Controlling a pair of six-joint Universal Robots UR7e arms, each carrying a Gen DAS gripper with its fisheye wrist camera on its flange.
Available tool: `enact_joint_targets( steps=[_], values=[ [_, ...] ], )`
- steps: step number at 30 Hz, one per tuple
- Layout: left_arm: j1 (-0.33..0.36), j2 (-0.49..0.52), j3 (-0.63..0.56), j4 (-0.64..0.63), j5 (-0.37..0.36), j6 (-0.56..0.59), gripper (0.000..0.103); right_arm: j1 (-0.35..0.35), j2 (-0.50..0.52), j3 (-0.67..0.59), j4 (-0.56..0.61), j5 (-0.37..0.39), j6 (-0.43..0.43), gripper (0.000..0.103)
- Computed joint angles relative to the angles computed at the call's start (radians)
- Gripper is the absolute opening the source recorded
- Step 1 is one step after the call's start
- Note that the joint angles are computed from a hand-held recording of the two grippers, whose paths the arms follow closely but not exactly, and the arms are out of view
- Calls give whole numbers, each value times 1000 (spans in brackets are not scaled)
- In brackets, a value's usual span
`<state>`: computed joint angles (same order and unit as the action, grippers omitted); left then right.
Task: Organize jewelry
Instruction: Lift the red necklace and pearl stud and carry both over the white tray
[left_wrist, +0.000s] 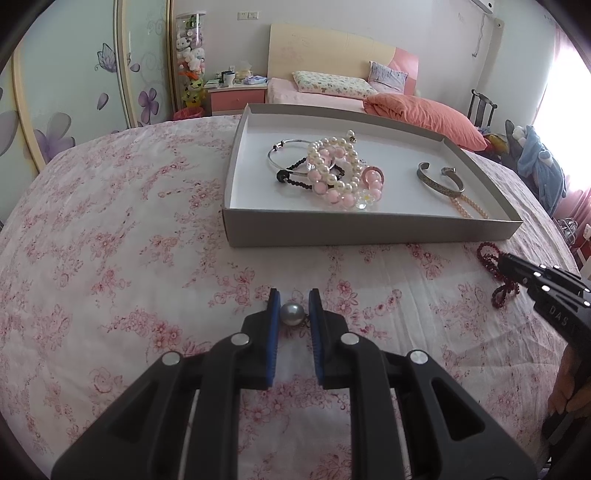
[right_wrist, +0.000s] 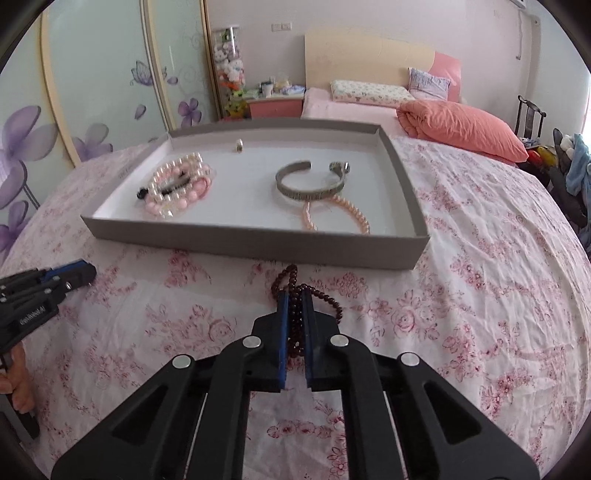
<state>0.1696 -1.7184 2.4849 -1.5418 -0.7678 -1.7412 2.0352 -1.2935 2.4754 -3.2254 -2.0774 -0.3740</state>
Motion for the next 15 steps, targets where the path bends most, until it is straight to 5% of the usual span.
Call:
enact_joint_targets(
  steps=[15],
  values=[
    [-88, 27, -39, 159, 30, -109, 16, 33, -36, 1, -121, 82, -15, 5]
  ],
)
